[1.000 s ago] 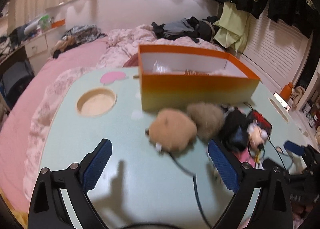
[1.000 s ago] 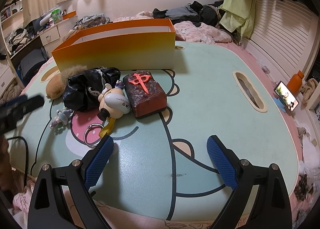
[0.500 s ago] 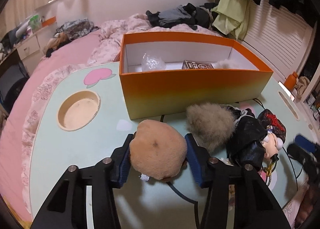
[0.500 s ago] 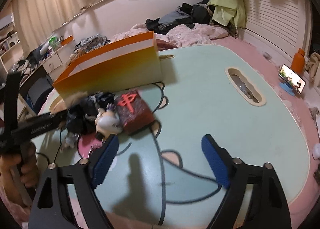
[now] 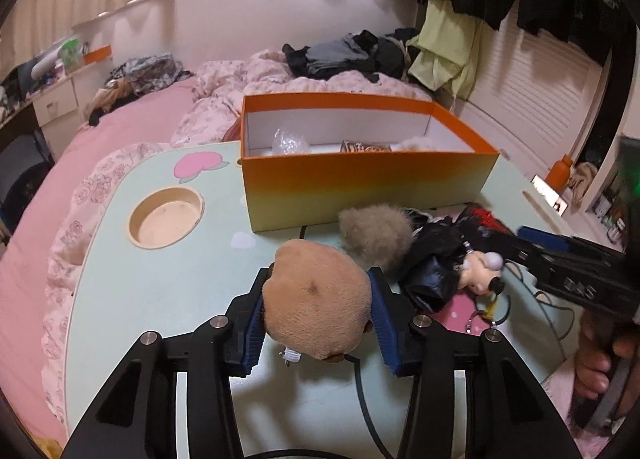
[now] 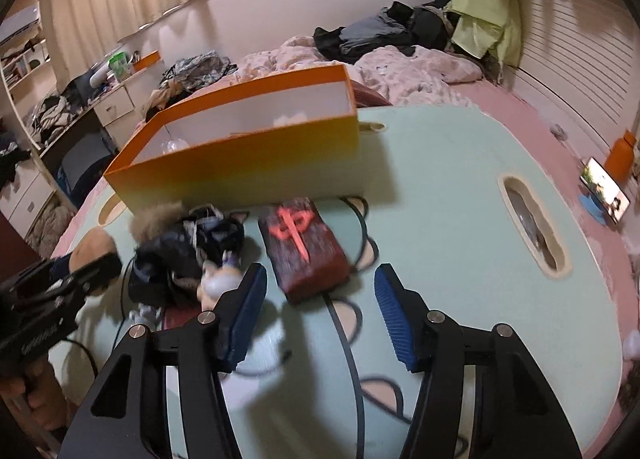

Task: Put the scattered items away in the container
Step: 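Grasp the brown plush ball with the left tool while the right moves toward the red tile, then grasp the red mahjong tile with the right tool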

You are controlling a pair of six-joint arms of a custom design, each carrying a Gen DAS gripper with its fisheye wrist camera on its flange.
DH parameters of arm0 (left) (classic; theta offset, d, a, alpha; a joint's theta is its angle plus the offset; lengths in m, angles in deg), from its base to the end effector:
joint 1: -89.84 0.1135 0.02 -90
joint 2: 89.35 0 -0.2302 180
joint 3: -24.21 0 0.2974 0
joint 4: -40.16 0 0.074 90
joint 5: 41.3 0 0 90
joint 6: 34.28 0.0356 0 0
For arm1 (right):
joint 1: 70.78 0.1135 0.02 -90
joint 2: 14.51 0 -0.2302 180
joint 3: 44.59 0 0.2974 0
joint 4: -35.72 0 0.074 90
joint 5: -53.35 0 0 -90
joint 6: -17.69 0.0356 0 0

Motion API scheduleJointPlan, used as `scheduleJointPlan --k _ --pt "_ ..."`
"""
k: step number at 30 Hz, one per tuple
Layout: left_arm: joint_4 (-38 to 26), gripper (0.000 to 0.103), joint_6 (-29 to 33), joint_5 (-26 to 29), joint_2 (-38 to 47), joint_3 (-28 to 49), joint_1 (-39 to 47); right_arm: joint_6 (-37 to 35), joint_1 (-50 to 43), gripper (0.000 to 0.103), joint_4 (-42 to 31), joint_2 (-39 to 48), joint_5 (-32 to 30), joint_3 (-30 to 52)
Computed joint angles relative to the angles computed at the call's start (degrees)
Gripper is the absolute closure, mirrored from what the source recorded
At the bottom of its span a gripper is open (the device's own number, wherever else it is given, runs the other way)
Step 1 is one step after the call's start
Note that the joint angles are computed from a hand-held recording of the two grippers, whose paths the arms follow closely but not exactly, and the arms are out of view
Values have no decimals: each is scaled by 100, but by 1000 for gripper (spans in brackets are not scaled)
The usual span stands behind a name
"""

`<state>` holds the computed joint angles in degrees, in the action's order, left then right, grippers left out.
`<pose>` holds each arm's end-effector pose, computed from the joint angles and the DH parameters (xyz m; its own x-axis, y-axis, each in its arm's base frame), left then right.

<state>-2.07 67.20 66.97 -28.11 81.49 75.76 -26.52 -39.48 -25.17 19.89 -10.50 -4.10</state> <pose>0.2694 -0.0791 0.2170 -0.5981 0.3449 -0.7234 0.5720 0.8160 -0.0839 0.1678 0.0837 0.1885 -0.6655 0.3484 -0.6601 0.3267 0.9311 0.1621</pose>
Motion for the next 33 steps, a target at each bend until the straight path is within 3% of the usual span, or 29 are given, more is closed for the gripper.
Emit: scheduleJointPlan --k 3,8,9,11,14,20,33 --pt "14 58 -56 16 -48 -11 -9 -263 -317 46 282 442 -271 213" --pt "37 58 -145 103 -160 -124 1 -296 -222 47 409 924 -99 336" --pt "53 58 -175 109 -194 -158 1 -286 -146 55 436 906 -9 284" --pt "65 58 -227 117 -233 -210 -23 -257 2 61 441 900 176 213" --pt "121 57 -302 46 -354 -332 -82 -132 139 62 450 612 336 49" --pt "94 57 -365 172 -465 -432 -49 518 1082 62 108 38 1485 -52" --pt "90 57 -387 141 -477 -365 -51 228 1403 62 358 337 1436 229"
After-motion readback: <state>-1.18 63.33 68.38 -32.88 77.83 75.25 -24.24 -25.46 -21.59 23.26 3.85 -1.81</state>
